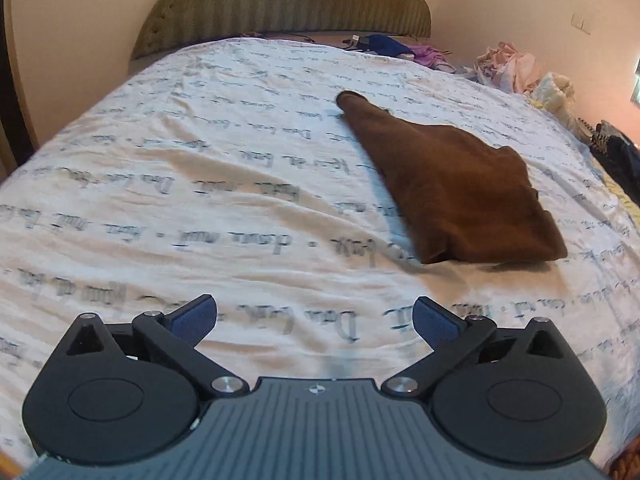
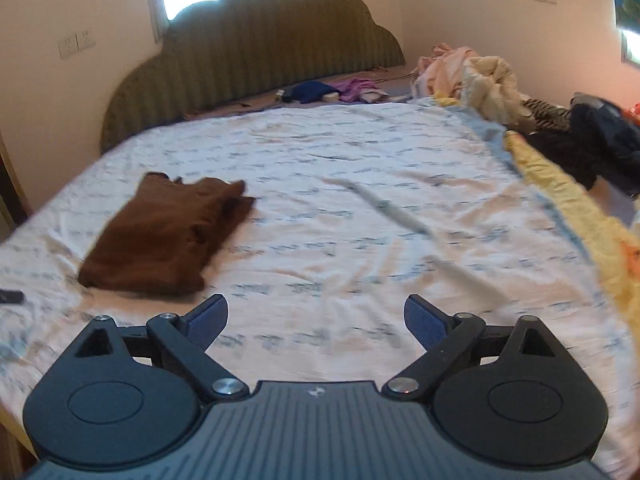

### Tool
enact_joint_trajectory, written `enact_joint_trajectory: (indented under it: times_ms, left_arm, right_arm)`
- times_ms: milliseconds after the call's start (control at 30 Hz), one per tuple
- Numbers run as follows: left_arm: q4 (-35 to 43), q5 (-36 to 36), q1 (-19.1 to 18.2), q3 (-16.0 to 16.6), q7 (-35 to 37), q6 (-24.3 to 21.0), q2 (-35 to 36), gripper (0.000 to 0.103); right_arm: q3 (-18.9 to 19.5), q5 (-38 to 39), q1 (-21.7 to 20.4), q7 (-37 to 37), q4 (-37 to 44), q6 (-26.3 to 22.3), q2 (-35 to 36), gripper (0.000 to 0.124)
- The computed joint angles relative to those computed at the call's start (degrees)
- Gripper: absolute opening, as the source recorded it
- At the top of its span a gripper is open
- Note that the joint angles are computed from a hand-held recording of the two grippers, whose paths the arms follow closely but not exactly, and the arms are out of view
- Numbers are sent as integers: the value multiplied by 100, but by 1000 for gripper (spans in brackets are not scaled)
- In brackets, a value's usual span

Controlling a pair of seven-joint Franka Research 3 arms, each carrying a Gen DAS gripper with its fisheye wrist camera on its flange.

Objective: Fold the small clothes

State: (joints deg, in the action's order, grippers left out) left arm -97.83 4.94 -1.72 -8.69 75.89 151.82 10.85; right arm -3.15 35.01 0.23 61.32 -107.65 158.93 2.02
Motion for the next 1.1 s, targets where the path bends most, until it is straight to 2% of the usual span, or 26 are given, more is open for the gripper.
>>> enact_joint_trajectory:
  times_ms: [33, 67, 133, 200, 267, 333, 367, 433, 467, 500, 600, 767, 1100]
  left_arm:
    - [214, -66, -60, -73, 2, -48, 233, 103]
    - [422, -103, -123, -143, 23, -91, 458, 103]
    - [752, 346, -439, -33, -355, -28, 846, 103]
    - [1131, 904, -762, 153, -853, -259, 1156, 103]
    - [1280, 1375, -971, 319, -1315, -260, 1306, 103]
    - [1414, 1711, -1097, 426, -1702, -349, 1413, 103]
    - [1435, 1857, -1140, 465, -1886, -357, 1437, 103]
    - [1453, 2150, -1216, 541, -2239, -333, 1469, 103]
    - [1409, 2293, -1246, 573, -2409, -292, 1450, 103]
    - [1357, 2458, -1284, 617, -2605, -228, 1433, 103]
    - [1355, 3041, -1451, 785, -3184, -248, 1455, 103]
    - [1502, 3309, -1382, 701, -3480, -310, 1555, 103]
    - [1509, 3299, -1282, 608, -3325, -213, 1595, 103]
  right_arm:
    - [277, 588, -113, -442, 199, -181, 222, 96]
    - [362, 775, -48, -553, 423, -372, 472, 96]
    - [243, 370, 404, -248, 636, -61, 872, 96]
    - [424, -256, 390, 155, 1037, -309, 1292, 96]
    - [399, -70, 572, -94, 1079, 111, 1465, 96]
    - [473, -405, 507, 295, 1447, -206, 1746, 96]
    - [562, -268, 445, 288, 1496, -97, 1827, 96]
    - [358, -732, 646, 719, 1583, 82, 1994, 96]
    - [352, -862, 658, 803, 1657, 86, 2080, 101]
    - [477, -804, 579, 693, 1657, 185, 2124, 103]
    - [224, -1388, 851, 1119, 1583, 377, 2136, 103]
    - [223, -1692, 864, 1527, 1624, 527, 2221, 103]
    - [376, -1733, 738, 1526, 1535, 642, 2184, 103]
